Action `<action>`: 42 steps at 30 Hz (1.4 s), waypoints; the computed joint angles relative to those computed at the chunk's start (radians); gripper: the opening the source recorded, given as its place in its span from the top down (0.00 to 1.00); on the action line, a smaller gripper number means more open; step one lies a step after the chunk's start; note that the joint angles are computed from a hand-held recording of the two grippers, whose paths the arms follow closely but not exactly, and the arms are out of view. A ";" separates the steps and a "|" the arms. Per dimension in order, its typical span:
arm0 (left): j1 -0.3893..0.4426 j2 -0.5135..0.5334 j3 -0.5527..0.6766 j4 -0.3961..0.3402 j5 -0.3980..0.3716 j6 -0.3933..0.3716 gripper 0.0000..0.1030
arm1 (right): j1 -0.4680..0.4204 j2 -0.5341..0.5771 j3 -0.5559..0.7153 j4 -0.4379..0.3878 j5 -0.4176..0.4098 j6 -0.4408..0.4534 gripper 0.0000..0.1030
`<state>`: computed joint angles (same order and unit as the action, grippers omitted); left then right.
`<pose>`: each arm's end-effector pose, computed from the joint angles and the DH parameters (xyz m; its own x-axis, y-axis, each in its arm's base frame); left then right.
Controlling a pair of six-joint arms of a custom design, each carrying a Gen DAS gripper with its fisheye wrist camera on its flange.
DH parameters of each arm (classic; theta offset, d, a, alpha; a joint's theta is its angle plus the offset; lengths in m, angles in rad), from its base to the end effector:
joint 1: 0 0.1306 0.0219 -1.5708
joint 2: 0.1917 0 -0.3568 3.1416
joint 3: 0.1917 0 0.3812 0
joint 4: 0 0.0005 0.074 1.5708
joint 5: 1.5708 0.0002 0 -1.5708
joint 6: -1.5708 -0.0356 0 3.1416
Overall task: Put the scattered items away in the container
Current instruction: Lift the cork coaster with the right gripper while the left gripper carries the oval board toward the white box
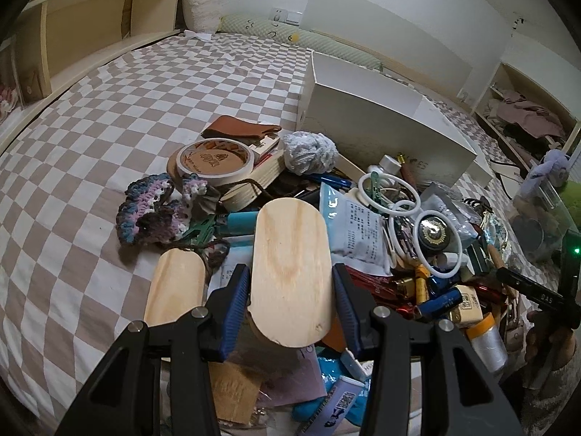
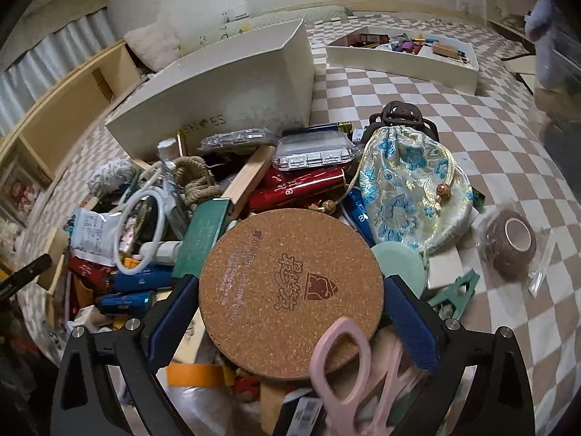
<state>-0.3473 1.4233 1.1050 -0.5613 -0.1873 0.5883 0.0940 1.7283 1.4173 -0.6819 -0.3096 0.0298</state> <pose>0.4431 -0.1539 0.2837 -0.7263 -0.3169 -0.6099 -0.2167 0.9477 -0.2344 0.5622 0.0634 0.2587 -0.8259 -0.1064 -0.5536 -0.2798 0.9299 0.2388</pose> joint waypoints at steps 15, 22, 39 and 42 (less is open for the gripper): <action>-0.050 -0.024 -0.011 0.027 -0.025 -0.006 0.55 | 0.013 -0.136 -0.128 0.061 -0.088 -0.078 0.03; -0.081 -0.020 0.011 0.032 -0.021 -0.021 0.55 | 0.033 -0.157 -0.140 0.058 -0.075 -0.063 0.03; -0.094 -0.006 0.123 0.071 -0.013 -0.082 0.55 | 0.047 -0.196 -0.061 0.092 -0.076 -0.040 0.03; -0.092 0.003 0.151 0.073 -0.011 -0.098 0.55 | 0.052 -0.187 -0.033 0.094 -0.069 -0.035 0.03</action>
